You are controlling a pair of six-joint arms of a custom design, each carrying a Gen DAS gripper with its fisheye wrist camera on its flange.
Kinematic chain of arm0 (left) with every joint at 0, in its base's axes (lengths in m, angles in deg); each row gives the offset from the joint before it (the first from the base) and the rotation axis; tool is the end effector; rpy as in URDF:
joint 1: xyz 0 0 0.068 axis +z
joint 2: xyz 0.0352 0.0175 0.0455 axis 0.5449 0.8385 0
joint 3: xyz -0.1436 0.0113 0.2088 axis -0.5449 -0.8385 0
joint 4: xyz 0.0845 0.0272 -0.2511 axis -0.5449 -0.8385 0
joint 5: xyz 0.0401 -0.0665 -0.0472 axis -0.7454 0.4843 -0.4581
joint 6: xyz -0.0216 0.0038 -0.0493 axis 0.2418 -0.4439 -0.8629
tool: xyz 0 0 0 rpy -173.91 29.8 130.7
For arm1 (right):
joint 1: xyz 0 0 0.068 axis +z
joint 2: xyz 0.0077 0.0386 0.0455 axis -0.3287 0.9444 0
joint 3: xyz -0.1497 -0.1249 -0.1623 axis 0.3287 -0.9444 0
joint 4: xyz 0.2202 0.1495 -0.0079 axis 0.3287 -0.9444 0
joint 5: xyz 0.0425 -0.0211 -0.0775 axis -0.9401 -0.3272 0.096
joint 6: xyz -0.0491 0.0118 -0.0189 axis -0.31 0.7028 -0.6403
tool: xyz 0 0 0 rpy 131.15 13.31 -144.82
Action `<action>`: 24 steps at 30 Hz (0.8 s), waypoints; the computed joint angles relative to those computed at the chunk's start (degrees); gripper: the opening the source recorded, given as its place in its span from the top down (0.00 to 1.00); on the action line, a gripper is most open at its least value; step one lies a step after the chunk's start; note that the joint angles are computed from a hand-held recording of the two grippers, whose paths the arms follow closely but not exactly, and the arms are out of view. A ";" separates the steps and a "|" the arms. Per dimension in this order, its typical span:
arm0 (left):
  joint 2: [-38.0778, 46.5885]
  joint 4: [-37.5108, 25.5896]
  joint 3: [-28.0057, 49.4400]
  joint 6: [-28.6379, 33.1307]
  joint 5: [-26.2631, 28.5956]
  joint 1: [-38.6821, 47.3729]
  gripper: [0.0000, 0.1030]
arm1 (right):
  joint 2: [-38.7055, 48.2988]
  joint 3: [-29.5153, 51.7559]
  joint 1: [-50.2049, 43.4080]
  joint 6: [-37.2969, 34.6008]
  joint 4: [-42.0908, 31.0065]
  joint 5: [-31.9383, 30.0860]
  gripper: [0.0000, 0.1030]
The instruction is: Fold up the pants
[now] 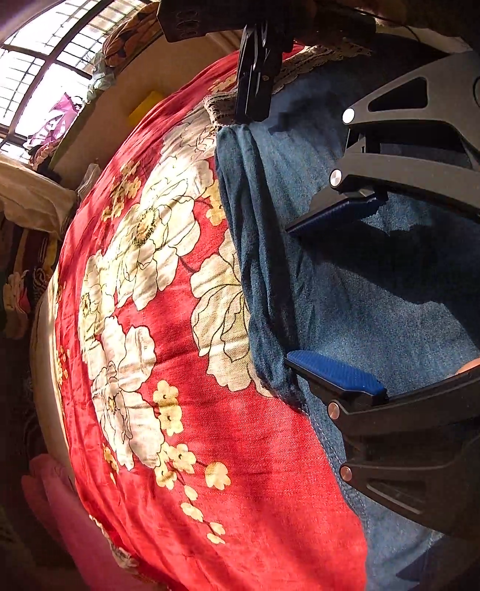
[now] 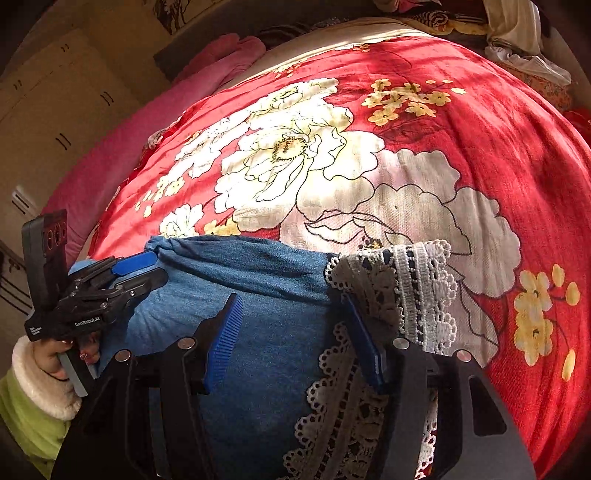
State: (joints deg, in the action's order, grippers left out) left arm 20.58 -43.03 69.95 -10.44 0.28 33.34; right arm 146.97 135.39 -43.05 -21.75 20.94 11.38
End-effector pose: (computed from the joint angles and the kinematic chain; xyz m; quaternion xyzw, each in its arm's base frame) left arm 0.2620 -0.0073 0.1421 0.0668 0.9483 -0.1071 0.2911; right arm 0.3214 -0.1178 0.1881 -0.1950 0.9230 0.2518 0.2159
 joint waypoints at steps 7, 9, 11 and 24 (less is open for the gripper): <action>-11.58 -4.90 -2.49 0.21 0.06 -2.05 0.19 | -6.59 2.25 -10.12 -7.72 -11.48 -6.48 0.34; -15.03 -7.07 -2.44 -0.53 1.78 -2.76 0.18 | -8.12 2.03 -14.55 -11.11 -14.33 -7.30 0.26; -17.86 -8.72 -1.82 -1.08 1.98 -4.37 0.14 | -9.06 1.55 -19.06 -14.95 -16.96 -7.85 0.25; 0.87 -10.13 16.26 -1.31 -5.60 -22.43 0.10 | -8.56 -7.91 -30.09 -24.77 -18.58 -1.72 0.18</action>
